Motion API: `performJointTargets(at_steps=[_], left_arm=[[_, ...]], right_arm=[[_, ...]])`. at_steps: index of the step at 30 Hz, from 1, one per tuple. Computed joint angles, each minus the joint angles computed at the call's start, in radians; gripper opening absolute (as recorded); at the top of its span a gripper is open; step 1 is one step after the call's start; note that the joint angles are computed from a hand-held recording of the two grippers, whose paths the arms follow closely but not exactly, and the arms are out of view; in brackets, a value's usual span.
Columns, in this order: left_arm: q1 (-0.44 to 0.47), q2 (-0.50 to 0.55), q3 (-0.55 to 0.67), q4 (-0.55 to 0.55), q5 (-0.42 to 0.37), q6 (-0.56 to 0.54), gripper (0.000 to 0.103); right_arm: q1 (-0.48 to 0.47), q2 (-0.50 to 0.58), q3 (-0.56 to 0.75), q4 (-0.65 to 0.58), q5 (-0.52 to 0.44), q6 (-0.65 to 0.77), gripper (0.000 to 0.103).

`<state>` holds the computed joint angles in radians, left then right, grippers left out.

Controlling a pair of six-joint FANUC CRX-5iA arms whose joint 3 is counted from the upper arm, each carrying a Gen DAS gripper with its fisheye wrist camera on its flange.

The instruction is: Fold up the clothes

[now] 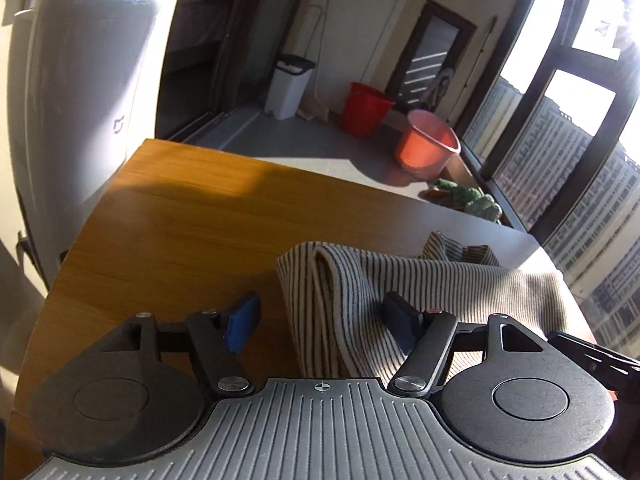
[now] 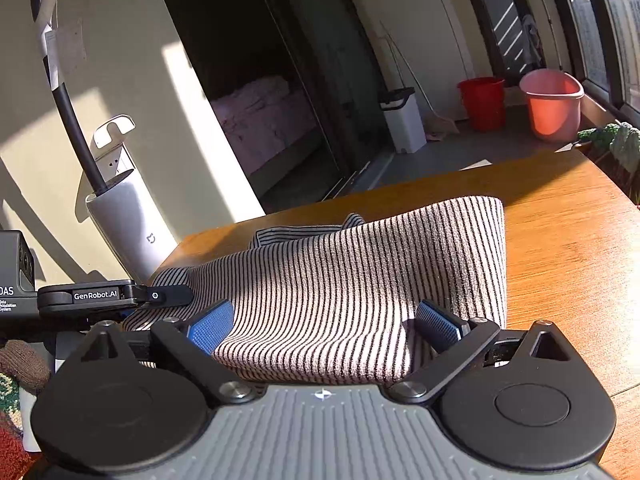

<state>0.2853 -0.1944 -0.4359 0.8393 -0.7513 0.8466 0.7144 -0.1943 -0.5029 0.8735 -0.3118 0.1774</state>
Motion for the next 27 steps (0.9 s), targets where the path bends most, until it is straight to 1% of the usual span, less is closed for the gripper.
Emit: performJointTargets(at_steps=[2,4,6,7,9,12,14,17,19,20,21,22,23,24,25,26,27], left_arm=[[0.008,0.019,0.008,0.029,-0.030,-0.022,0.071],[0.015,0.037,0.020,0.043,-0.052,-0.023,0.074],[0.015,0.049,0.030,0.042,-0.056,-0.007,0.075],[0.015,0.055,0.035,0.042,-0.058,0.001,0.076],[0.008,0.060,0.038,0.038,-0.048,0.003,0.074],[-0.012,0.060,0.031,0.042,-0.031,-0.030,0.075],[-0.016,0.068,0.036,0.053,-0.044,-0.047,0.079],[-0.020,0.094,0.056,0.071,-0.064,-0.064,0.080],[-0.030,0.103,0.058,0.080,-0.051,-0.091,0.074],[-0.038,0.106,0.057,0.083,-0.036,-0.106,0.063],[-0.046,0.108,0.055,0.087,-0.022,-0.122,0.053],[-0.054,0.114,0.062,0.083,-0.010,-0.127,0.047],[-0.062,0.120,0.070,0.079,0.002,-0.131,0.044],[-0.070,0.126,0.078,0.074,0.014,-0.135,0.037],[-0.075,0.126,0.088,0.073,0.030,-0.134,0.032],[-0.080,0.126,0.099,0.072,0.046,-0.133,0.031],[-0.078,0.112,0.094,0.110,0.049,-0.161,0.030]], right_arm=[[-0.018,-0.018,-0.003,0.078,-0.033,-0.017,0.091],[-0.020,-0.004,0.036,0.076,-0.135,0.011,0.088],[-0.030,0.026,0.086,-0.017,-0.195,0.077,0.083],[-0.037,0.041,0.110,-0.075,-0.207,0.109,0.081],[-0.057,0.072,0.157,-0.207,-0.205,0.185,0.073],[-0.080,0.109,0.212,-0.368,-0.187,0.313,0.073],[-0.093,0.138,0.265,-0.484,-0.200,0.434,0.073],[-0.109,0.173,0.330,-0.589,-0.220,0.588,0.074],[-0.114,0.197,0.367,-0.621,-0.240,0.656,0.063],[-0.115,0.209,0.384,-0.631,-0.248,0.683,0.054],[-0.115,0.221,0.401,-0.633,-0.255,0.702,0.048],[-0.114,0.234,0.419,-0.624,-0.263,0.712,0.043],[-0.113,0.244,0.434,-0.614,-0.267,0.715,0.029],[-0.112,0.247,0.445,-0.599,-0.261,0.705,0.026],[-0.110,0.241,0.444,-0.581,-0.241,0.694,0.024],[-0.106,0.217,0.423,-0.554,-0.193,0.681,0.023],[-0.102,0.192,0.401,-0.530,-0.150,0.671,0.023]])
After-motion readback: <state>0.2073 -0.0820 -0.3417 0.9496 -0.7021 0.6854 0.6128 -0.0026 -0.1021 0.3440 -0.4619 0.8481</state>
